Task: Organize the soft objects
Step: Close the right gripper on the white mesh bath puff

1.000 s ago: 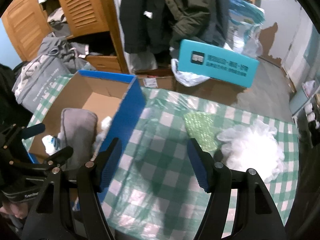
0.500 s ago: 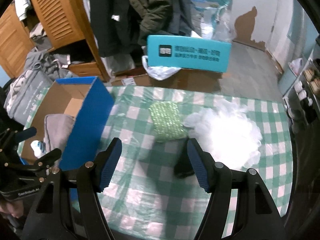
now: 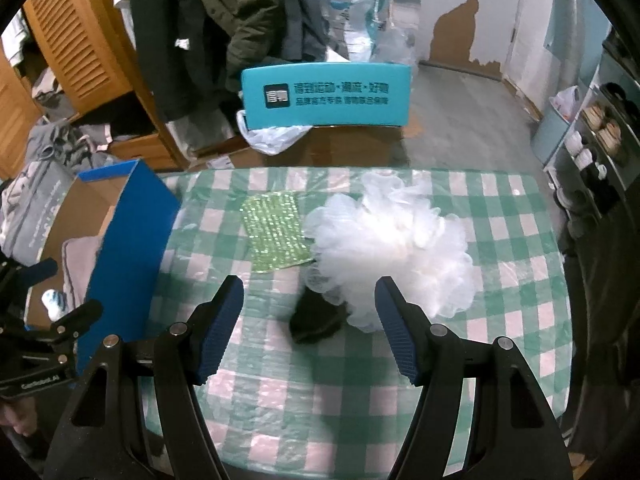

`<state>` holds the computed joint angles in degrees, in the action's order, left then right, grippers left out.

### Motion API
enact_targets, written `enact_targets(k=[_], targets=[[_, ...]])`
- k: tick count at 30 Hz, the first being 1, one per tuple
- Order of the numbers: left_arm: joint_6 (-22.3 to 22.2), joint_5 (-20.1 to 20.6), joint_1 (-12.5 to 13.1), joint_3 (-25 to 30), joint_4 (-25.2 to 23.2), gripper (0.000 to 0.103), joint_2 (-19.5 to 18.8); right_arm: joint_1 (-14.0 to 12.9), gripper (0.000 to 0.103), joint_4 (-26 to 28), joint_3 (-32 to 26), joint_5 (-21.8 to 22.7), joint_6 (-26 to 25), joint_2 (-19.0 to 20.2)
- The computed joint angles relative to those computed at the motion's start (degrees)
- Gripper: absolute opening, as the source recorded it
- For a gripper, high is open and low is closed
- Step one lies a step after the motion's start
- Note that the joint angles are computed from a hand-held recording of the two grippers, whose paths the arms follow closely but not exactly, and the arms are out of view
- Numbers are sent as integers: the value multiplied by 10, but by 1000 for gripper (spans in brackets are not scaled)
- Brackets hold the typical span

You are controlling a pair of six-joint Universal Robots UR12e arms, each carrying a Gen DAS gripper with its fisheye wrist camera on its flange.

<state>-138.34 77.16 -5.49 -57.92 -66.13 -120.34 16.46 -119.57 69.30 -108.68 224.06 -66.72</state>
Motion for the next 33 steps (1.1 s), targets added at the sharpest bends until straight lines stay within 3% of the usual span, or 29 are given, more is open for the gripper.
enact_targets(k=[21,28,33], targets=[[-13,18,-28,44,-62,87,-32,-32,68,36,12,33,-14,-4],[-10,29,-39,101,-113,87,-60,-45,68,64,-13,54,-40,8],[3,37,-49,135,-116,90,-79,-55,68,78,-20,60,-61,16]])
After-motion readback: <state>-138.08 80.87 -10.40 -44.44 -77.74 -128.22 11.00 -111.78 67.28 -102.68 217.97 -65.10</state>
